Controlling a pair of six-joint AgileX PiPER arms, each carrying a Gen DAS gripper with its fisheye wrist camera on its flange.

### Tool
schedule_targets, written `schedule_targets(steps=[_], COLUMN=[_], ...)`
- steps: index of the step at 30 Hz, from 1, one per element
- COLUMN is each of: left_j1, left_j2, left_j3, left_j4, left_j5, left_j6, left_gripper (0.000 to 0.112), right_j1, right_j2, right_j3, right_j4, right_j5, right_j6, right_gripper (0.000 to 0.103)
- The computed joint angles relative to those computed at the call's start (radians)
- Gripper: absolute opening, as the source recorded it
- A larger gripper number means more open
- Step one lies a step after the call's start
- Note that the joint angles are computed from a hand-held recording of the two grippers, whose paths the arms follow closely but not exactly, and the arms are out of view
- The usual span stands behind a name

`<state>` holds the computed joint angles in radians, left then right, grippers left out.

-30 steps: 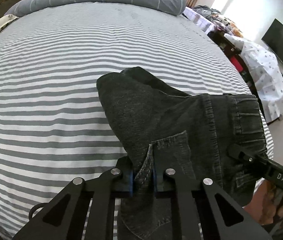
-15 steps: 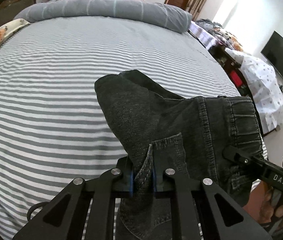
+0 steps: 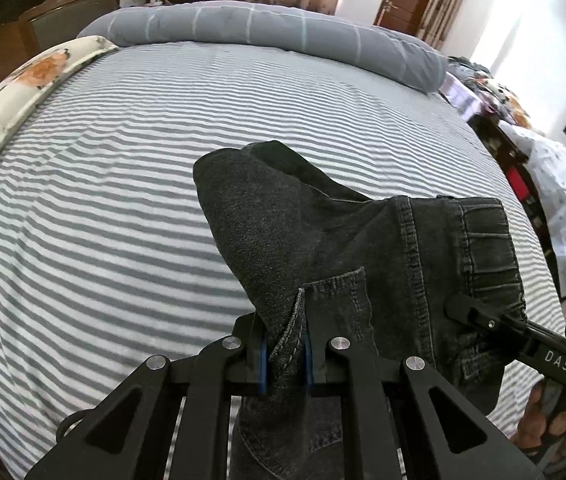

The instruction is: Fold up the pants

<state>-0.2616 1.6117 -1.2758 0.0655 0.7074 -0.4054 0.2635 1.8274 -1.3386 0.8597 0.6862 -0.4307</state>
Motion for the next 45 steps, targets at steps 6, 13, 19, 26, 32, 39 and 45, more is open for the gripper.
schedule_targets(steps=[6,13,19,26,32,39,45], left_j1=[0.121,0.205,0.247,0.229,0.239,0.201,0.129], left_j2=[0.067,0.224,0.314,0.313,0.239,0.113,-0.017], left_j3=[-0.071,-0.23,-0.28,-0.21,-0.101,0.083,0.187], left_j4=[-0.061,-0.094,-0.13,0.007,0.056,0.182,0.312], left_j5=[0.001,0.034,0.039,-0.025,-0.068,-0.094,-0.041], left_j6=[0.147,0.225,0.274,0.18,0.147,-0.01,-0.172], left_gripper=[0.013,0.013,0.013,0.036,0.047,0.053,0.053], right_j1=[0.056,0.095,0.103,0.1,0.092,0.108,0.172], right_j2=[0.183,0.384,0.496,0.516,0.4,0.267,0.163], right_j3=[-0.263,-0.543,-0.674,-0.664,-0.457,-0.245,-0.176], right_j4=[-0.087,-0.185,-0.241,-0.309,-0.312,-0.416,-0.651], right_j5=[0.032,0.088,0.128,0.109,0.012,-0.089,-0.1], right_j6=[0.144,0.289,0.346,0.398,0.389,0.475,0.639], right_gripper=[0.023,0.023,0.024,0.042,0.058,0.065,0.065])
